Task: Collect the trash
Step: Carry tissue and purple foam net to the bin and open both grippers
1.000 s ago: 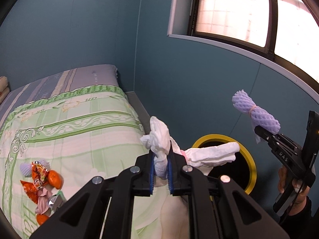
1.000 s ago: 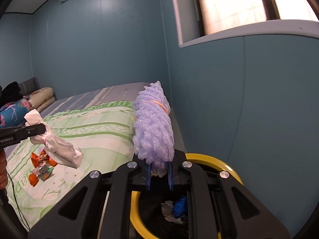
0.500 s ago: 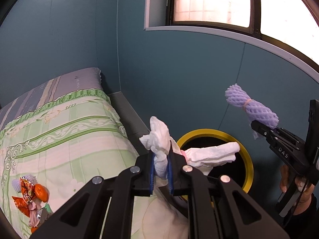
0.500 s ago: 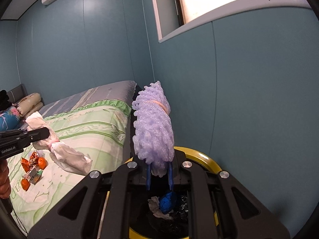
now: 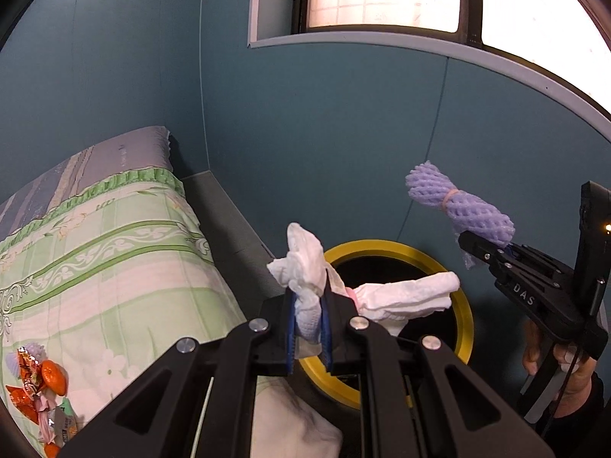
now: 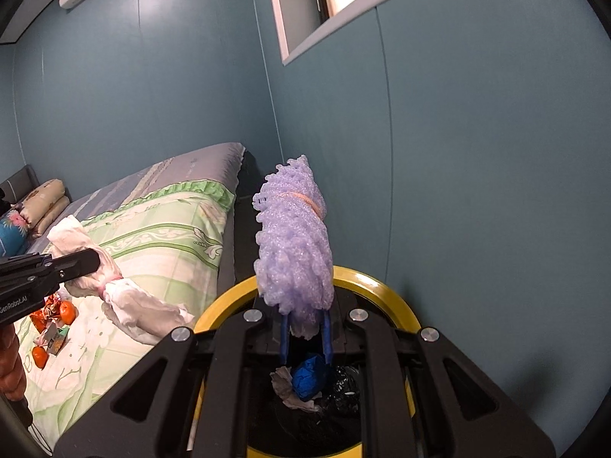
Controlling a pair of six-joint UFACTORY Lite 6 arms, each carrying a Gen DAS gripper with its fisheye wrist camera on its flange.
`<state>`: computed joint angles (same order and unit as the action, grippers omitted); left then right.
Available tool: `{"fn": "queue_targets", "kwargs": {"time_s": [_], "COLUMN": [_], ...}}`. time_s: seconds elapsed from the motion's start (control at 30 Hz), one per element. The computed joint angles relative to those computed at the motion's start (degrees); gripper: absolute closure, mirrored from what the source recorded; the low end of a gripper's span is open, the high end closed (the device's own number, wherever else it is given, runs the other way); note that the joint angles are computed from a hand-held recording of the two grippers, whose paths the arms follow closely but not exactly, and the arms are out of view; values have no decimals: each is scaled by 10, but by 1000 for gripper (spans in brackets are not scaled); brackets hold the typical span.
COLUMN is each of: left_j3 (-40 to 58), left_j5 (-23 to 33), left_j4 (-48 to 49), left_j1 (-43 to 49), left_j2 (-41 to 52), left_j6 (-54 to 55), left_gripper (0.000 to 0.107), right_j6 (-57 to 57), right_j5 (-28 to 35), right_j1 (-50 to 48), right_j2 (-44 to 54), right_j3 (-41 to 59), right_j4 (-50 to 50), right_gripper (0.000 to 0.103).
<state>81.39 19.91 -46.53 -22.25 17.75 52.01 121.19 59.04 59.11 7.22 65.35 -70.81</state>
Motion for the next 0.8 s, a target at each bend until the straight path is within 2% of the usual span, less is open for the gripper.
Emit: {"fn": "queue_targets", "kwargs": {"time_s": [0.23,0.37,0.7,0.8], "left_j3": [42,77,176,192], "left_j5": [8,7,45,59], "left_j4": [11,69,110,105], "left_j1": [-17,-34,-39,-36], "left_j2": [66,113,218,233], "left_j6": [-22,-87,-147,-151], "left_gripper": [97,97,97,92], "right_j6": [6,0,12,14], "right_j5": [-28,-47,-71,-71], "right_j1": [-25,-42,-59,-60], "right_j2": [-8,-3,-16,-22], "right_j3": [-23,-26,-56,-59], "right_j4": [12,20,22,26], "right_gripper": [91,90,90,88]}}
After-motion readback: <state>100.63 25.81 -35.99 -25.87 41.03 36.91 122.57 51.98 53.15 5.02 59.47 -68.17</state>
